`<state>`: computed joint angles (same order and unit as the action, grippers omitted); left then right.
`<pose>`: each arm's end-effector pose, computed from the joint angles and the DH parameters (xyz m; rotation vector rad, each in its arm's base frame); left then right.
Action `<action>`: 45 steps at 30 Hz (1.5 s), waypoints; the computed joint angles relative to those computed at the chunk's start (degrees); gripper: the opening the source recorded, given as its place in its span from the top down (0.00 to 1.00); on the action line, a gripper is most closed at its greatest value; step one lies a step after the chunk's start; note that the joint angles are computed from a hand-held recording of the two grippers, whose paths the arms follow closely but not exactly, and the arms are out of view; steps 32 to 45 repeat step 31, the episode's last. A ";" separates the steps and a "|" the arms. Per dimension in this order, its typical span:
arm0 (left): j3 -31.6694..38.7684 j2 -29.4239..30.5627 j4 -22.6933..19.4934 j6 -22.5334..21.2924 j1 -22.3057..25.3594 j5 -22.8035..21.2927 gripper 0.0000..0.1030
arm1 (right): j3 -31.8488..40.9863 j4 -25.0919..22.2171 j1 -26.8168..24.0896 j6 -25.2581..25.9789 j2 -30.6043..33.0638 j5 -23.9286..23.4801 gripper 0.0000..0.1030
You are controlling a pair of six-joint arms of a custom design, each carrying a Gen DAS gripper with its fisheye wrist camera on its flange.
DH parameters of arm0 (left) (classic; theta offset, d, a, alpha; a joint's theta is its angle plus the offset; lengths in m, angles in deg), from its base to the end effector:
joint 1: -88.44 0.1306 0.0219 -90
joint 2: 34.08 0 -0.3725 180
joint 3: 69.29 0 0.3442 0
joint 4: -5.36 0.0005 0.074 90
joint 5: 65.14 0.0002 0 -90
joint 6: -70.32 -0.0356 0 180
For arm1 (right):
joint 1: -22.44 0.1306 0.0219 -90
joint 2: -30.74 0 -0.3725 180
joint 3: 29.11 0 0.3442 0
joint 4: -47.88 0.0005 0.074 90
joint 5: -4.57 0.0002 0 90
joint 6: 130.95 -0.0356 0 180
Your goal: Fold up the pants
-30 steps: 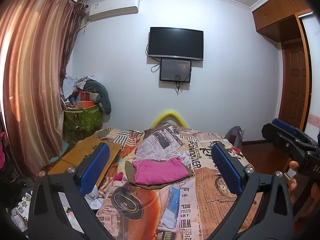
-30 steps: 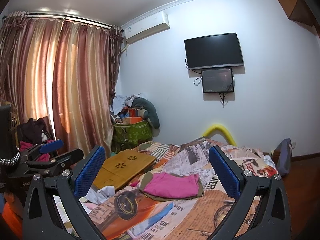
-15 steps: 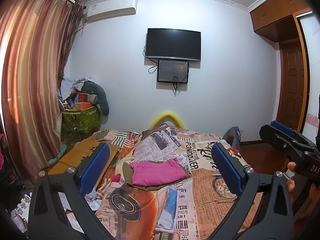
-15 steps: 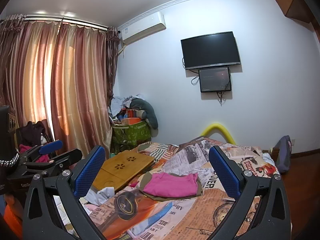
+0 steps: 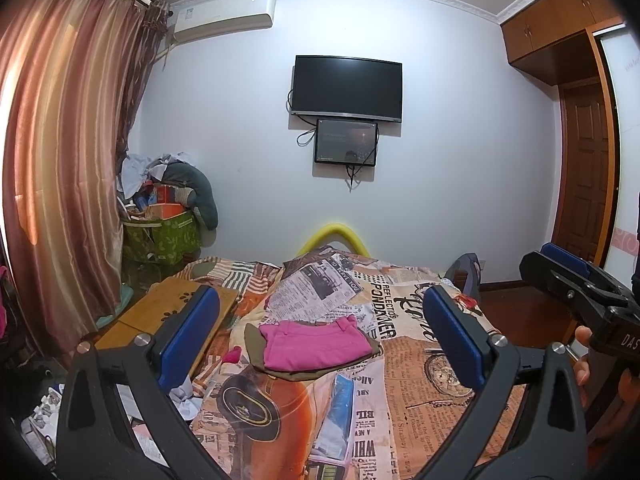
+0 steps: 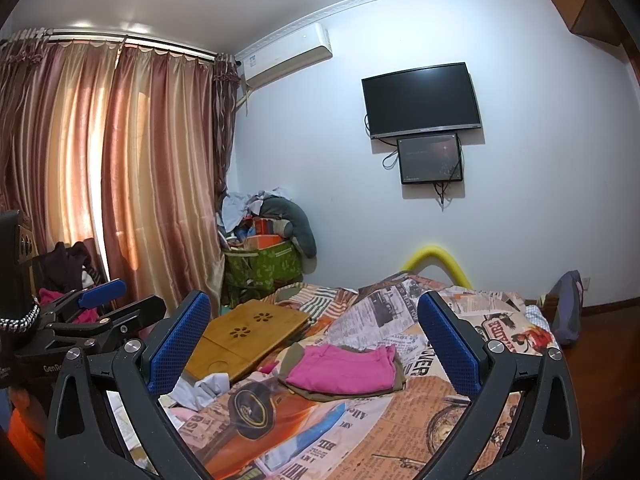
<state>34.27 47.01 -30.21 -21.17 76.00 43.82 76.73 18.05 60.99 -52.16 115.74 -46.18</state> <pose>0.3754 -0.0952 0.6056 0.4532 1.7500 -0.4336 0.3361 0.2384 0.6081 0.0966 1.6897 0.0581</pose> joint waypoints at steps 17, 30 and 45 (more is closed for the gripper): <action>0.32 -0.10 -0.86 -0.50 0.64 3.51 0.00 | -0.24 -0.44 0.04 -0.60 -0.08 -0.29 0.00; -0.27 -0.48 -0.13 -0.61 -0.13 1.33 0.00 | 0.20 -1.05 0.01 -0.72 0.15 -0.68 0.00; -0.18 -0.43 -0.22 -0.60 -0.12 1.41 0.00 | 0.13 -1.04 -0.02 -0.70 0.12 -0.72 0.00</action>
